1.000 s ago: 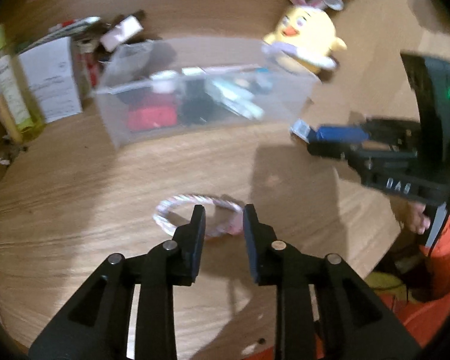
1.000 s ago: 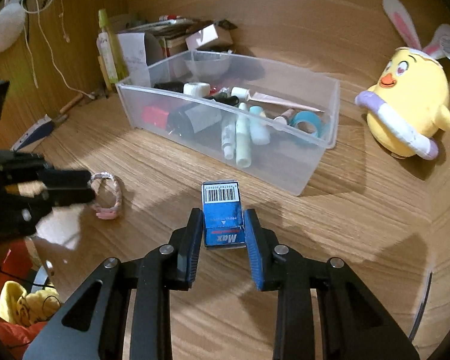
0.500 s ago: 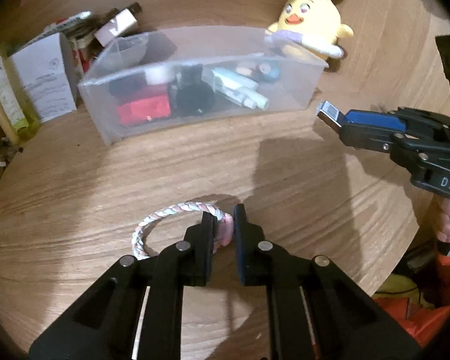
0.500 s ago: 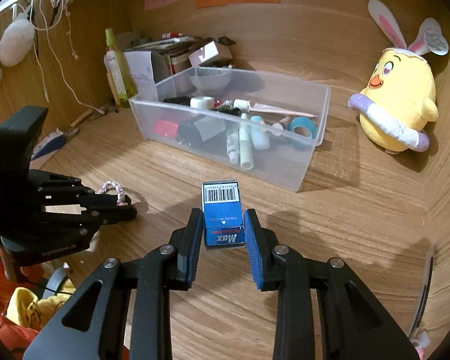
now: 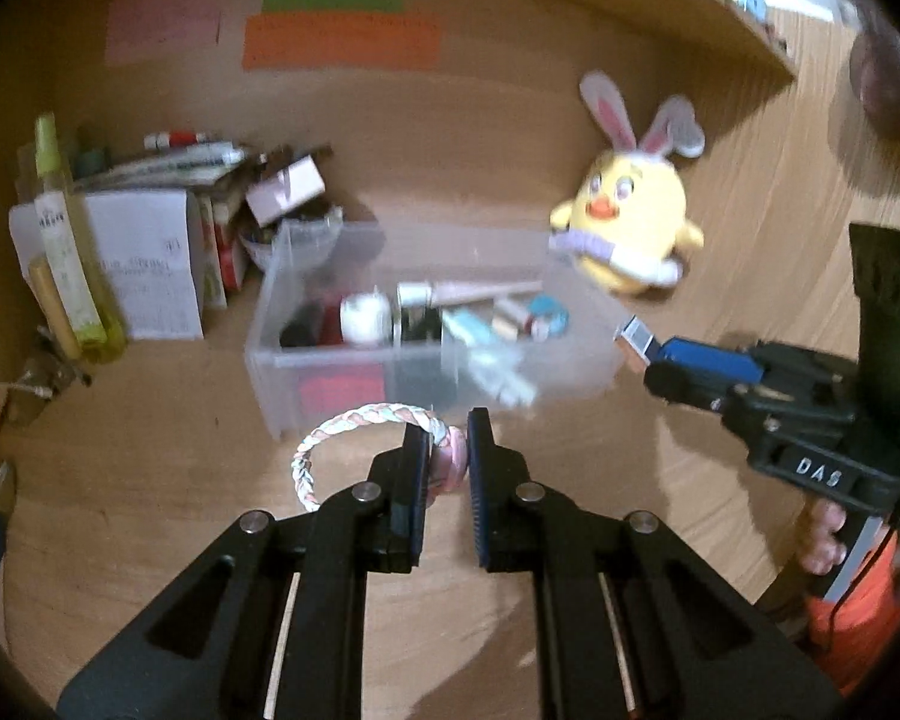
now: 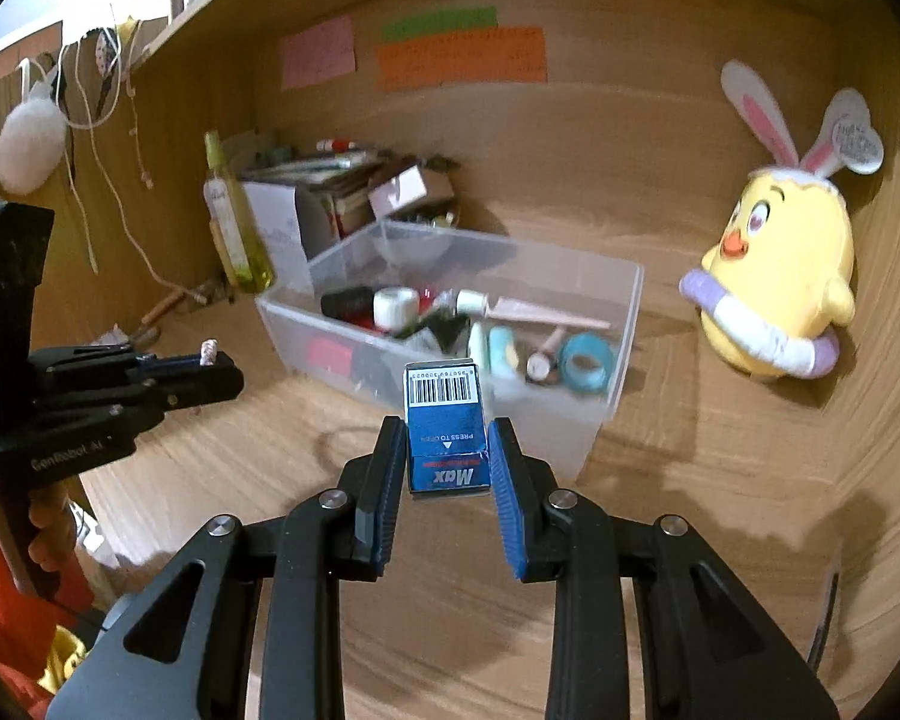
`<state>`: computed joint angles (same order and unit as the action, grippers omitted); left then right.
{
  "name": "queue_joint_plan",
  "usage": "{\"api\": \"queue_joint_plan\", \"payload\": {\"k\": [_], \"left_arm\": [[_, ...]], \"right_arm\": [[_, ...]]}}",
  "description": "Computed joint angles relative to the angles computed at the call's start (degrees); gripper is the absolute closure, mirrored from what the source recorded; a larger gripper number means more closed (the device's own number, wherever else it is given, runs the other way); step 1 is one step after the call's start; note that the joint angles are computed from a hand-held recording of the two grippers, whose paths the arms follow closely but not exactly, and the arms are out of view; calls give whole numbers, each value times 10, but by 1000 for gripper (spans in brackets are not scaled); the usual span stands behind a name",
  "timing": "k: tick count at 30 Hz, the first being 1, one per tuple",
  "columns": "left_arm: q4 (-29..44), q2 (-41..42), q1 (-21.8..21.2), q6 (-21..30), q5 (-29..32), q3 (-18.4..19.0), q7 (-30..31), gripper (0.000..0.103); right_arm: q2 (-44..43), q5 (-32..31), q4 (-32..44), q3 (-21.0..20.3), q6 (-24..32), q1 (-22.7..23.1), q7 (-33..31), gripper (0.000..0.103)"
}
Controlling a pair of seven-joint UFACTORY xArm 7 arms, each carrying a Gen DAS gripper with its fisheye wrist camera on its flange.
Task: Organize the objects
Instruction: 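Carry the cord loop and Max box into the clear bin and open both tools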
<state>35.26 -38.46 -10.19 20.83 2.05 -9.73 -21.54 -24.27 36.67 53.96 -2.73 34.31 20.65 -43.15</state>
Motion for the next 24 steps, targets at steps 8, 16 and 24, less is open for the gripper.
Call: {"api": "queue_joint_plan", "payload": {"k": [8, 16, 24], "left_arm": [[56, 31, 25, -29, 20, -5, 0, 91], [125, 114, 42, -37, 36, -6, -3, 91], [185, 208, 8, -21, 0, 33, 31, 91]], "right_arm": [[26, 10, 44, 9, -36, 2, 10, 77], [81, -7, 107, 24, -49, -6, 34, 77], [145, -50, 157, 48, -40, -35, 76, 77]]}}
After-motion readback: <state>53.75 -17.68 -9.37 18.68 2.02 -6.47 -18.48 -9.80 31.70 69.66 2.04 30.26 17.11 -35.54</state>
